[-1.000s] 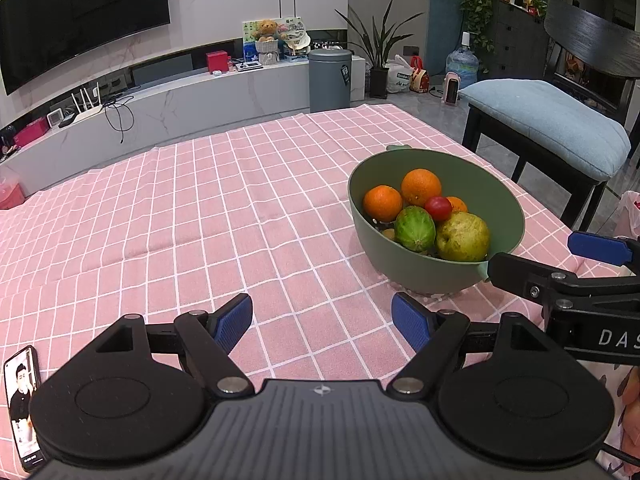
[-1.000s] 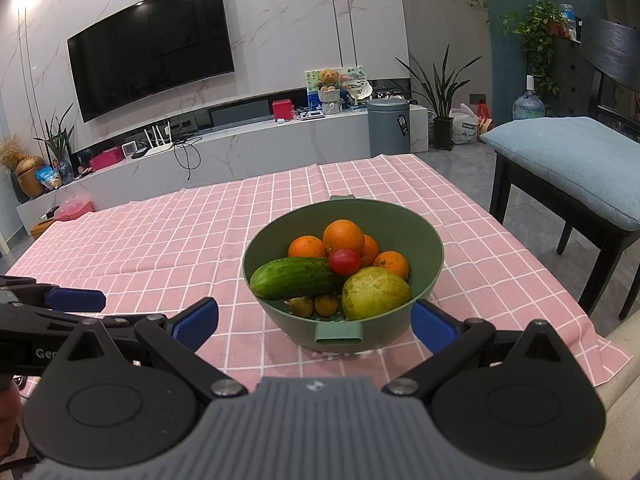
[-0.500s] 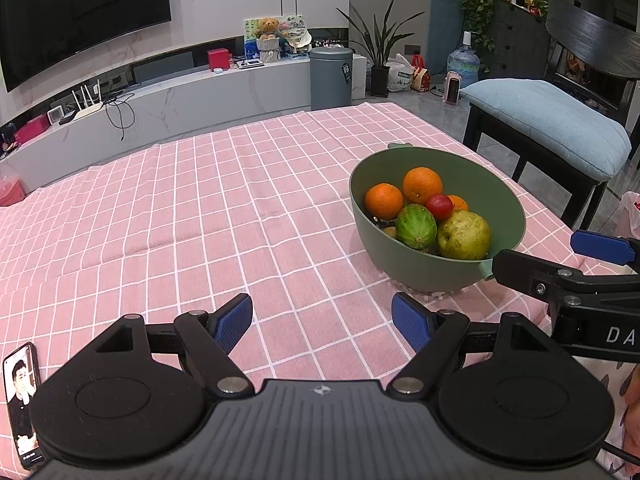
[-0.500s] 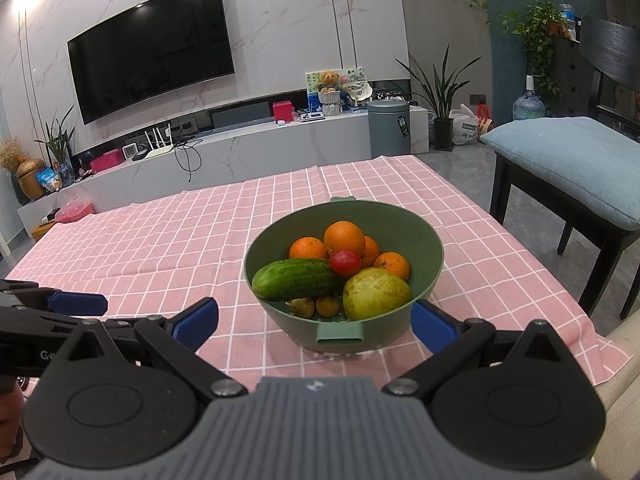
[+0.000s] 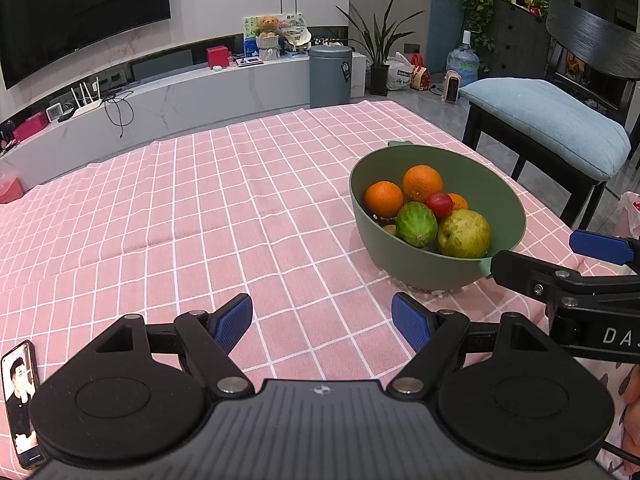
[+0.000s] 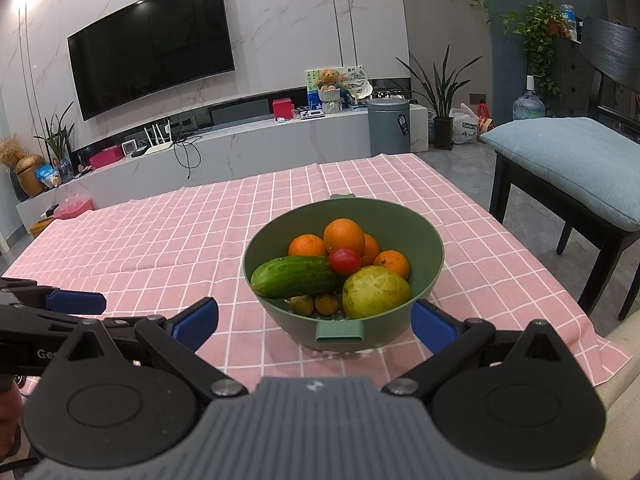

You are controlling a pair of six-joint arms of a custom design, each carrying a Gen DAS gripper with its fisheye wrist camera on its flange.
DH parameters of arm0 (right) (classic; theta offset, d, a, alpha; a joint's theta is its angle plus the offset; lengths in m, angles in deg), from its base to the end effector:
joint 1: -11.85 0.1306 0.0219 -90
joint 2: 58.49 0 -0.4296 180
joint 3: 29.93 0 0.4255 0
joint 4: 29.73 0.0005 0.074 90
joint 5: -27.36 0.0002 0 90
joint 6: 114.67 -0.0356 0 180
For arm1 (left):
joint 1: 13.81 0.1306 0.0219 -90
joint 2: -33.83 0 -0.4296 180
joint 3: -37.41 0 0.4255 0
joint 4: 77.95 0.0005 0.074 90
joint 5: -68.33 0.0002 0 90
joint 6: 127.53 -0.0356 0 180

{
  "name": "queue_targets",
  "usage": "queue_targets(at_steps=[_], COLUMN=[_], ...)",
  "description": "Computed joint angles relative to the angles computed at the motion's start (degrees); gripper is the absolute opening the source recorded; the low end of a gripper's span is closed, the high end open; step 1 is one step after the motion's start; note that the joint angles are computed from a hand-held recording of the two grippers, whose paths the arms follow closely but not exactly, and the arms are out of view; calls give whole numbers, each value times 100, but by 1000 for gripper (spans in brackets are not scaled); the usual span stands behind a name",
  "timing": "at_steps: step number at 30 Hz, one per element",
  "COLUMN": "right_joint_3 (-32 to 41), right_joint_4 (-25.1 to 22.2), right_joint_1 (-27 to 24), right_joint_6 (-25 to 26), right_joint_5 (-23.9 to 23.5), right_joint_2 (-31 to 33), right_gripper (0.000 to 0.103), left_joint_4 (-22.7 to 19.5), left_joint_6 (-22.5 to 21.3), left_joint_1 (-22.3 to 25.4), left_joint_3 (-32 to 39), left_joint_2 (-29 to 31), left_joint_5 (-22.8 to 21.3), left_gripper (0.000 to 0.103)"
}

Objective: Organize fruits

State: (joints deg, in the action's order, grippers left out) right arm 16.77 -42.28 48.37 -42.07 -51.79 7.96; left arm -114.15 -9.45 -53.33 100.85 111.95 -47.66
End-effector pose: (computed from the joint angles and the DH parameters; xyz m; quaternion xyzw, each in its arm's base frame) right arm 0.2797 0.1982 0.3222 -0.0998 0.8674 0.1440 0.4657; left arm 0.3273 -0.2504 0.3608 0.0166 0.9211 -0.0054 0.3890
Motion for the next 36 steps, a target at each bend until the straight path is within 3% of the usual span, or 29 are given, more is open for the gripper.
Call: queue_targets(at_steps=[36], right_joint_3=[19], right_joint_4=[-40], right_joint_1=[16], right_joint_6=[2], right_joint_5=[18], right_joint_2=[16], right_gripper=[98], left_joint_4=[79], left_joint_6=[-29], left_joint_1=[61], left_joint_3=[-45], left_joint_2=[-14], left_joint_5=[119], left_gripper=[93])
